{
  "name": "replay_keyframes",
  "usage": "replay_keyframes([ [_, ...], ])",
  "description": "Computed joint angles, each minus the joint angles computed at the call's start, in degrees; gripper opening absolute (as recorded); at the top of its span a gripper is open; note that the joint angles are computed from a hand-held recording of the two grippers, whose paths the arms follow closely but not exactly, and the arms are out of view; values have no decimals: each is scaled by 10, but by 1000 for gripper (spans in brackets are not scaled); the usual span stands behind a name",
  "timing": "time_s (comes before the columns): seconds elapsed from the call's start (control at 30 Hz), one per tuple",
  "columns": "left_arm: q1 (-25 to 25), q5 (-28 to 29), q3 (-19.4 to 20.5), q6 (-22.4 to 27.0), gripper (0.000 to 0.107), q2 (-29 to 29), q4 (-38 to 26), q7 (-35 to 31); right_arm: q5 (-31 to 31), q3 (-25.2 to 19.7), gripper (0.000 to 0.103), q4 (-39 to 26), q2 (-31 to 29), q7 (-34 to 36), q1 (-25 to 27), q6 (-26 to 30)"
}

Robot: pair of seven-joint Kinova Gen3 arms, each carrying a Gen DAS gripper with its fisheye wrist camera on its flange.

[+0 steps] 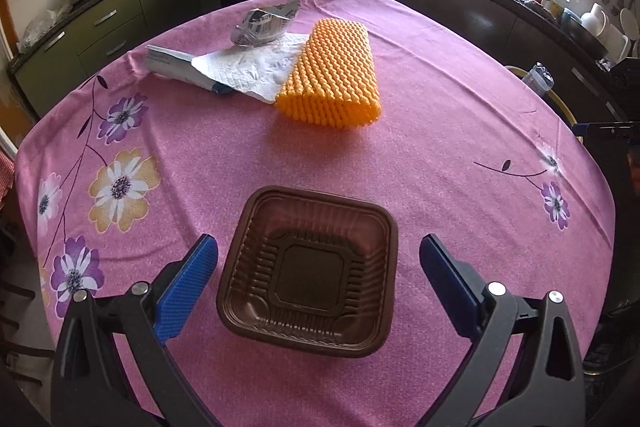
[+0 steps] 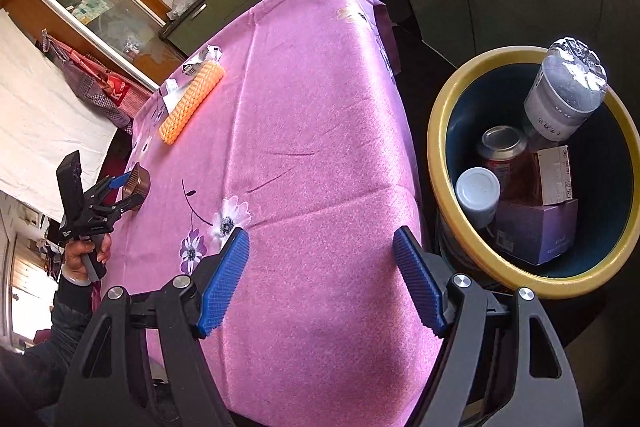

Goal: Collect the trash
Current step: 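Grasp the brown plastic tray by its rim with the left gripper, then carry the brown tray with the left gripper over the bin and release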

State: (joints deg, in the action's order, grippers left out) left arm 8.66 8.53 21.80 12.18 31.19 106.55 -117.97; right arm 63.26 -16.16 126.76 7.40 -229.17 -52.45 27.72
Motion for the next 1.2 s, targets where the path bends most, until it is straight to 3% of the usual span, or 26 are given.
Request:
replay_keyframes([
  [0.33, 21, -8, -19, 4, 94, 6, -9, 5, -15, 3, 74, -6, 1, 22, 3, -5],
  [0.53, 32, -13, -35, -4, 71, 1, -7, 22, -15, 6, 76, -7, 2, 27, 2, -9],
  [0.83, 34, -19, -31, -8, 70, -15, 7, 30, -1, 7, 79, -5, 4, 16, -1, -10],
  [1.2, 47, -12, 5, -9, 70, -68, 32, 31, 13, 5, 79, -1, 1, 1, -3, -4],
])
